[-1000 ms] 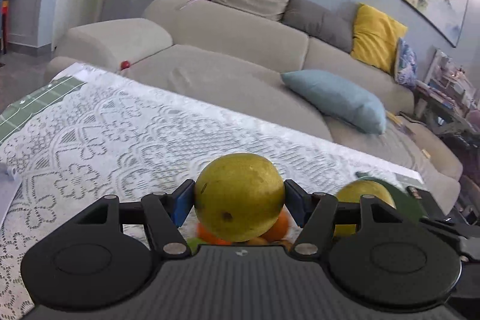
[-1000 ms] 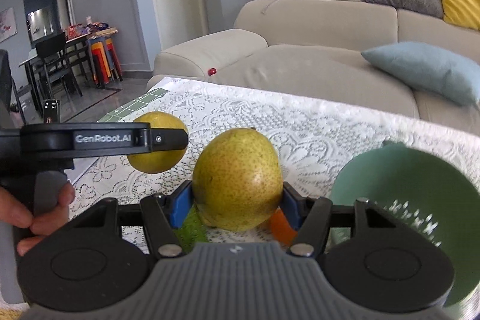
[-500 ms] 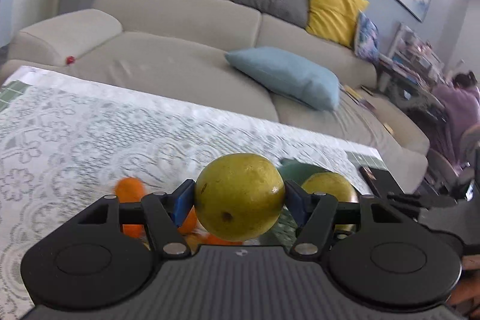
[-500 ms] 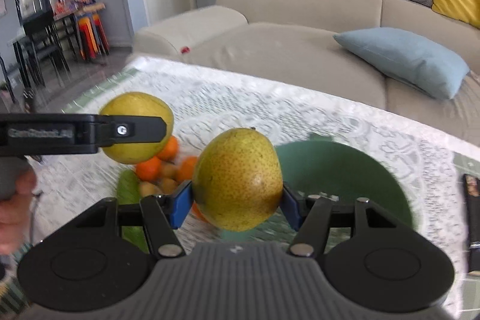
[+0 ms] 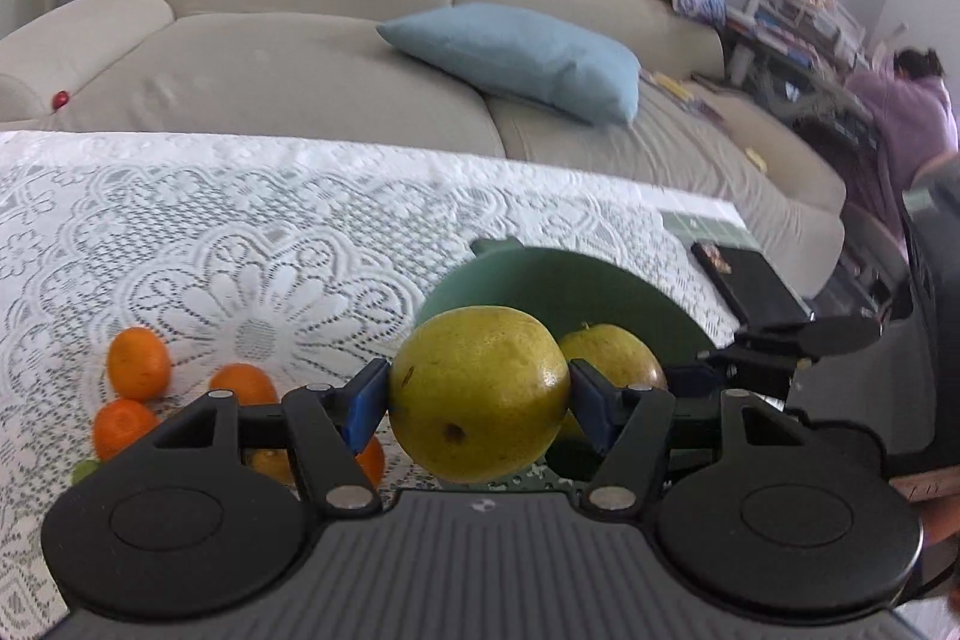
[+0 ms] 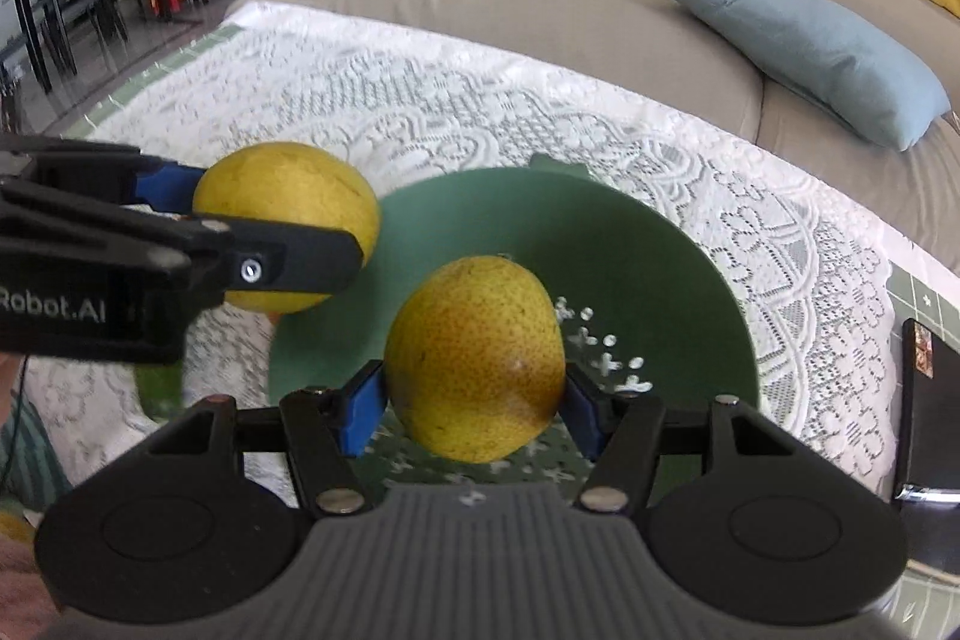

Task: Organize fruits
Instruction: 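Lift the pear with the right tool while the left tool lifts the grapefruit toward the colander, then lower the pear into the colander with the right tool while the left tool releases the grapefruit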

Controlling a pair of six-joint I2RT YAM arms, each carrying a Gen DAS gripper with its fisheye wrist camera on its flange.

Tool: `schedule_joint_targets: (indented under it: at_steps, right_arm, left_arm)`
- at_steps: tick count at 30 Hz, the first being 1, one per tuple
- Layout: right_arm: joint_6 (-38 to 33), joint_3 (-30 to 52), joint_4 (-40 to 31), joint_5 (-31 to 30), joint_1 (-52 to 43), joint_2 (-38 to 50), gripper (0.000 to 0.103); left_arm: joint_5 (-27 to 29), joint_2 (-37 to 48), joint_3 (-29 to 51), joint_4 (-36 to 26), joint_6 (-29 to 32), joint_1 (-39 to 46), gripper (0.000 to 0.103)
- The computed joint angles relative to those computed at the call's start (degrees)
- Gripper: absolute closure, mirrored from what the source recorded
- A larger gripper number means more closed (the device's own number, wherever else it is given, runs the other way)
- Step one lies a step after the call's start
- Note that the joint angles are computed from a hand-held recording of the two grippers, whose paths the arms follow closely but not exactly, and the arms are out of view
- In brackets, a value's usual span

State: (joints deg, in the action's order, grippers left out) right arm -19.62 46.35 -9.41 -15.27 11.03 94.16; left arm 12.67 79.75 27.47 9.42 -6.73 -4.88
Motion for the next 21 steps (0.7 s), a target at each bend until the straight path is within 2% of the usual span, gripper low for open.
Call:
schedule_joint_targets:
  at_steps: [8, 14, 21]
  right_arm:
    - [-4.7, 6.1, -4.5, 0.7, -1.0, 6.3, 0.044]
    - [-6.4, 9.5, -6.4, 1.5, -0.6, 9.7, 0.044]
    - [-8.4, 12.1, -8.3, 2.4, -0.2, 12.5, 0.044]
  left_arm:
    - [-3.6, 5.2, 3.3, 0.0, 0.8, -3.4, 0.03]
    - [-8.3, 7.6, 4.8, 0.7, 1.8, -5.5, 0.03]
    - [-13.5, 10.3, 4.9, 3.1, 6.1, -7.6, 0.029]
